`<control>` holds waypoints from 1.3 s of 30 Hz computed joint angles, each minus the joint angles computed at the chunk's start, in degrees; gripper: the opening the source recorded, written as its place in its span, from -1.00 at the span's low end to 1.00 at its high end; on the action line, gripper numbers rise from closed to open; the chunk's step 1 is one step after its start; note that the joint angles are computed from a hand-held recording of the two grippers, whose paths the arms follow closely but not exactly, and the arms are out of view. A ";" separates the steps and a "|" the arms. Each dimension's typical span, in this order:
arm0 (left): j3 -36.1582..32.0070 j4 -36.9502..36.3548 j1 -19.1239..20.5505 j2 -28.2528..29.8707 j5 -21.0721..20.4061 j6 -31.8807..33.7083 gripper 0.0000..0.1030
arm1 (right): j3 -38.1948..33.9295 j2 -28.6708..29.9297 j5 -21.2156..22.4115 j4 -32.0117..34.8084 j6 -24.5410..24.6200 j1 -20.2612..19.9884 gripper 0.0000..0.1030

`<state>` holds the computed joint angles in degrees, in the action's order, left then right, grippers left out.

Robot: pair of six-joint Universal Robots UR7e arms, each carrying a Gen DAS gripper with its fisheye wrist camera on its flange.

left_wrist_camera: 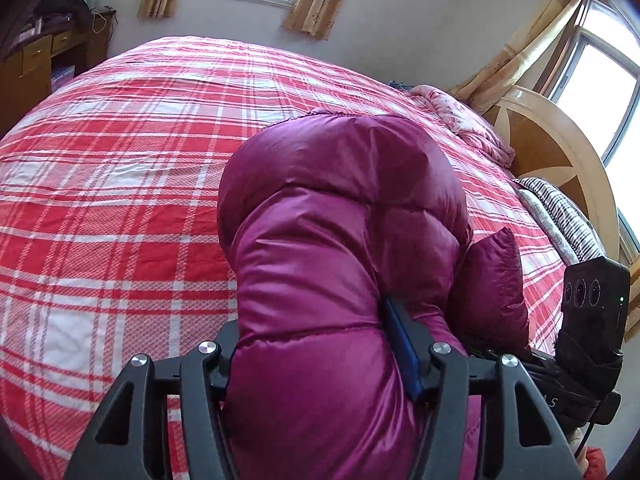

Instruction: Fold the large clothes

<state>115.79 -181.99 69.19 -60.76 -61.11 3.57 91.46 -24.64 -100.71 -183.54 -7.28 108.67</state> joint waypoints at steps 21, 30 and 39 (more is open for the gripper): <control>14.08 -7.21 0.38 -15.28 6.24 -1.58 0.09 | -6.04 6.53 8.46 8.59 0.74 5.59 -0.27; 16.16 -8.69 0.46 -21.77 12.03 -0.78 0.08 | -20.21 13.59 11.26 20.68 -3.13 8.92 -0.29; 15.04 -12.51 3.61 -27.15 17.85 2.41 0.09 | -44.91 27.06 17.41 35.90 -6.71 12.18 -0.31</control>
